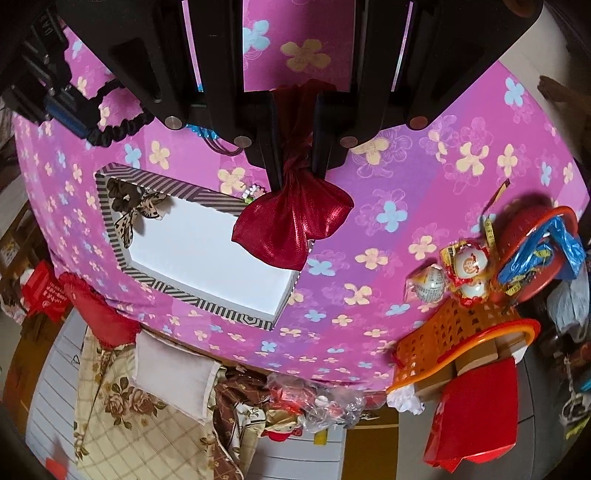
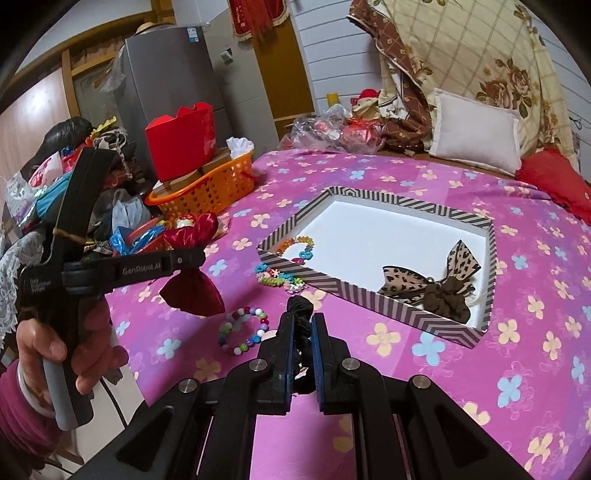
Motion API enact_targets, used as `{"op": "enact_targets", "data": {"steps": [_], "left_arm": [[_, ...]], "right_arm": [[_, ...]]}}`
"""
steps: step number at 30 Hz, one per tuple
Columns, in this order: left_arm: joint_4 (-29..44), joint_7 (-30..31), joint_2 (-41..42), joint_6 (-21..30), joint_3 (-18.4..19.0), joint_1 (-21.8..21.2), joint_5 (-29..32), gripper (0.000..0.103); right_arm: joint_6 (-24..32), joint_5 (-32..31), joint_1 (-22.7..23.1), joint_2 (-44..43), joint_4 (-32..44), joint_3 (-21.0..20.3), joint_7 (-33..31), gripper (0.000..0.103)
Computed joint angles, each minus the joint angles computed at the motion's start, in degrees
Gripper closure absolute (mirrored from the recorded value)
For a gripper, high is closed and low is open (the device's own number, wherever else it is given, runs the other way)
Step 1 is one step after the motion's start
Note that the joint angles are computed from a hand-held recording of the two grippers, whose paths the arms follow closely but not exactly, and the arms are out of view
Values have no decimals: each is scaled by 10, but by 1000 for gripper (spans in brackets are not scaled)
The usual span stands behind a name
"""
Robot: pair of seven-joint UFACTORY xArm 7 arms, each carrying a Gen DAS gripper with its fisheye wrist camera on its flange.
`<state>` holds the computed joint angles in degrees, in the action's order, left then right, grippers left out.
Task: Organize jewelry
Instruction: 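Carry the red bow and black hair tie into the box and release both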
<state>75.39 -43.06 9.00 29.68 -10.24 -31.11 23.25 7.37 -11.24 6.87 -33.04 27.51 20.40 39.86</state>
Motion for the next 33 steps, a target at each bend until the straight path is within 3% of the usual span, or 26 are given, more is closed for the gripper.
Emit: {"op": "enact_targets", "data": {"steps": [33], "left_arm": [[18,-18,24,21,5,-24,35,90]], "right_arm": [[11,-1,-1,10,7,-20,-23,95]]}}
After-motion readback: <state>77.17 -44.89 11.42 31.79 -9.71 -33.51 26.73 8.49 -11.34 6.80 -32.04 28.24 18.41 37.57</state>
